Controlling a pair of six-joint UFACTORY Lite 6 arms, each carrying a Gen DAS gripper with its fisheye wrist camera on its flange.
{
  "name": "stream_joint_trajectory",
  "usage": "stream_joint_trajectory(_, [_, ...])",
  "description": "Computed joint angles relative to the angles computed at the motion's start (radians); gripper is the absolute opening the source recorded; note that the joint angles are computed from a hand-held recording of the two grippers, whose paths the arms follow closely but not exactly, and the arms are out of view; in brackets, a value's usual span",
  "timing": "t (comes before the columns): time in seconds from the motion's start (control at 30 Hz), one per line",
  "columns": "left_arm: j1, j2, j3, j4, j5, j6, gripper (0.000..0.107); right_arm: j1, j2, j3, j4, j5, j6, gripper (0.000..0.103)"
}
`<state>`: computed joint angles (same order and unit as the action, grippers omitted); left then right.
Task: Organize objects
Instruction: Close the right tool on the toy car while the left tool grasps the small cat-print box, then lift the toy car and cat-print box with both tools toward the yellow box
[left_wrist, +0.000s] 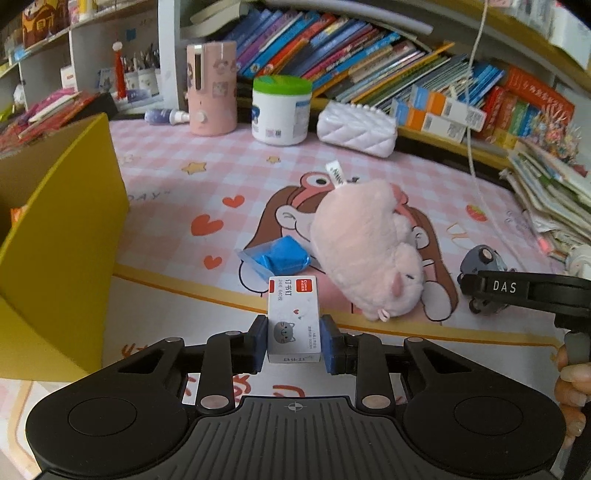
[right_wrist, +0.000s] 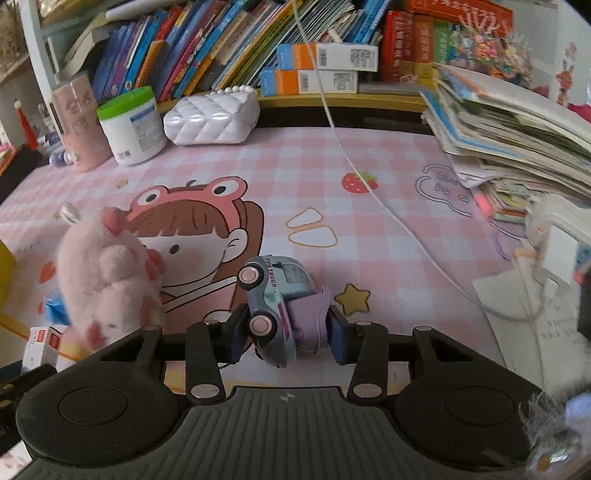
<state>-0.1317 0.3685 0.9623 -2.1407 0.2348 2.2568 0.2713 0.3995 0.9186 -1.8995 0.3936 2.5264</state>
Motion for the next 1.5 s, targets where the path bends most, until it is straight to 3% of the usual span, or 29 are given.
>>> stream_joint_trajectory(0.27, [0.098, -0.137, -0.133, 0.129, 0.088, -0.048, 0.028, 0.190, -0.176, -0.091, 0.242, 0.078, -0.117, 0.041])
stream_joint_trajectory(0.57, [0.330, -0.277, -0.260, 0.398, 0.212, -0.156, 0.028, 0.446, -0.165, -0.020, 0.501, 0.202, -0.247, 0.041])
stream_joint_trajectory(1.1, [0.923, -0.304, -0.222, 0.768, 0.489, -0.210, 0.028, 0.828, 0.118, 0.422, 0.740, 0.391, -0.428, 0.041])
stream_joint_trajectory(1.5, [1.193, -0.214, -0.105, 0.893, 0.657, -0.161, 0.028, 0.984, 0.335, 0.762, 0.838, 0.528, -0.515, 0.041])
